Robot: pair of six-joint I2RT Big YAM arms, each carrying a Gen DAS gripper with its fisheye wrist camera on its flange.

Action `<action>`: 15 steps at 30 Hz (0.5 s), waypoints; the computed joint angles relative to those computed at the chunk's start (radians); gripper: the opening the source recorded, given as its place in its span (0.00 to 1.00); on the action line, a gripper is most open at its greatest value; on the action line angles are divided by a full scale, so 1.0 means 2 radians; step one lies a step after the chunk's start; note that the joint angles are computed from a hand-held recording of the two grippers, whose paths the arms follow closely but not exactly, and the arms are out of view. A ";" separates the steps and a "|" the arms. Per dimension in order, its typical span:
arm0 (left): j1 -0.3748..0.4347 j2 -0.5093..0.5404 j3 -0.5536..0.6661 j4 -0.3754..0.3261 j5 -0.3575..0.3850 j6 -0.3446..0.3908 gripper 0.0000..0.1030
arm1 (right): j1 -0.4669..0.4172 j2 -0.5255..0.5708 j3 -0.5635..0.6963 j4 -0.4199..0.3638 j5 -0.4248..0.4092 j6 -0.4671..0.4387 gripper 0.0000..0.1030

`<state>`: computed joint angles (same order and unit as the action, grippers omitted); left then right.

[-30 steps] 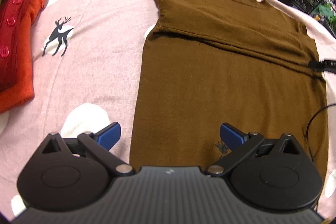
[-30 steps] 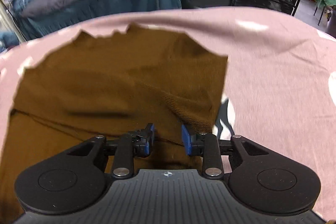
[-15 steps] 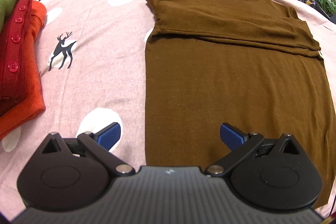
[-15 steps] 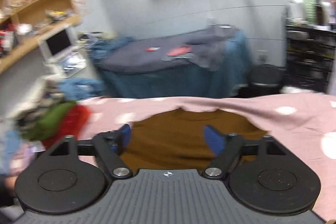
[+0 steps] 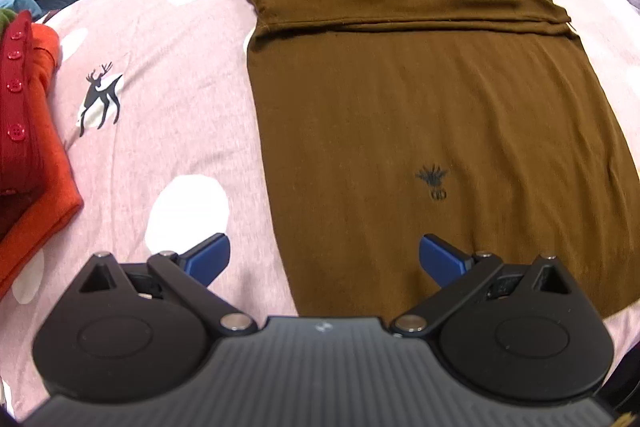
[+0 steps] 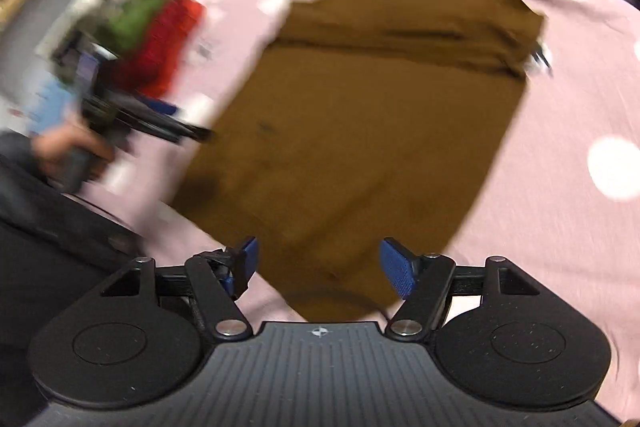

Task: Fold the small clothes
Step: 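Grasp the sweater hem with the left tool while the right tool grasps it too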

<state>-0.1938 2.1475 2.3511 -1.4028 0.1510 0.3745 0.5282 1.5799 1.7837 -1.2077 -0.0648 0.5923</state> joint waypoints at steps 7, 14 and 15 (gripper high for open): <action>0.036 -0.050 -0.082 0.022 0.022 -0.019 0.99 | 0.026 0.018 -0.032 0.012 0.079 0.118 1.00; 0.057 -0.068 -0.114 0.006 0.054 -0.028 0.89 | 0.030 0.021 -0.029 0.015 0.119 0.114 0.74; 0.055 -0.068 -0.115 0.004 0.055 -0.029 0.89 | 0.030 0.017 -0.036 0.026 0.126 0.113 0.75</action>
<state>-0.0829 2.0116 2.1209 -1.3947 0.2609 0.3167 0.5874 1.6131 1.7118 -1.1553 0.1872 0.8183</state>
